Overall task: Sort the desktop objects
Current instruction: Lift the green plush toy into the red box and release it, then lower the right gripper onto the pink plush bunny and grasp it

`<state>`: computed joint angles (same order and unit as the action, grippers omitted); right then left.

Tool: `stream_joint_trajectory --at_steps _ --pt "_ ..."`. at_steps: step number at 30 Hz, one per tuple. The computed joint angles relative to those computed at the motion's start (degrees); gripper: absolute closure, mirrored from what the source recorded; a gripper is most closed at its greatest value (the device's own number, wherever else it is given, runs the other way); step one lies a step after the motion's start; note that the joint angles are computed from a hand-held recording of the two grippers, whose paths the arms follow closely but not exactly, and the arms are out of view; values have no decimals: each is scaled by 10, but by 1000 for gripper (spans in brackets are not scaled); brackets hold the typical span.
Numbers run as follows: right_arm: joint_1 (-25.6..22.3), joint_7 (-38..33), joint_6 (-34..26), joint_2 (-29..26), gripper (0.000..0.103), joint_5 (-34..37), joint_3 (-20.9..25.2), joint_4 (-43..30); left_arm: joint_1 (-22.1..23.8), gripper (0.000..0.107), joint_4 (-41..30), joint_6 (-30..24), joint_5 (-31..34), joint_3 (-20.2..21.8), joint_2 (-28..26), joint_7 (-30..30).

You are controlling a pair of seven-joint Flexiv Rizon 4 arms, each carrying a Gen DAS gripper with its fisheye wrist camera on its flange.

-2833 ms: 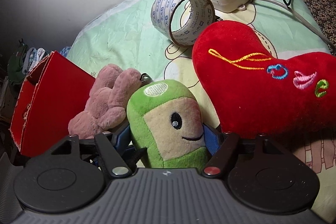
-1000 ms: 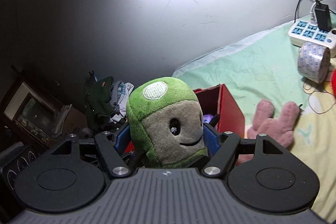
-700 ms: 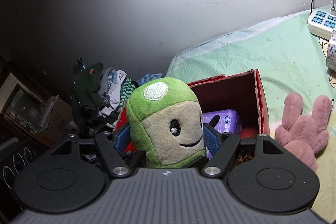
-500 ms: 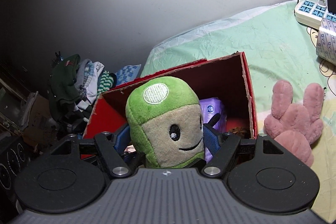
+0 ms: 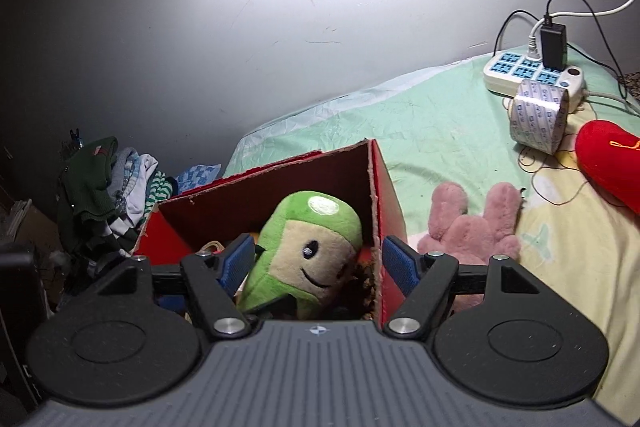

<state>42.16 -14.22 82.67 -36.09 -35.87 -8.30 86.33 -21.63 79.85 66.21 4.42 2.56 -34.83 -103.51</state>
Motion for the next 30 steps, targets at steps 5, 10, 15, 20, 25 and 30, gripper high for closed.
stream_joint_trajectory --at_steps 5,10,15,20,25,30 --pt "20 47 -2 50 30 -32 -30 77 -18 22 -7 -38 22 17 15 -25" --pt "41 138 18 89 31 -106 -78 140 -43 22 -25 -72 70 28 28 -56" --pt "39 218 52 112 31 -184 -106 181 -61 22 -45 -97 108 24 27 -77" --pt "8 256 90 123 31 -243 -104 203 -83 22 -74 -122 138 19 16 -95" --pt "-8 271 142 130 32 -269 -121 227 -104 22 -111 -139 152 13 -7 -108" --pt "-20 222 172 142 33 -242 -126 256 -129 21 -162 -169 158 12 -39 -114"
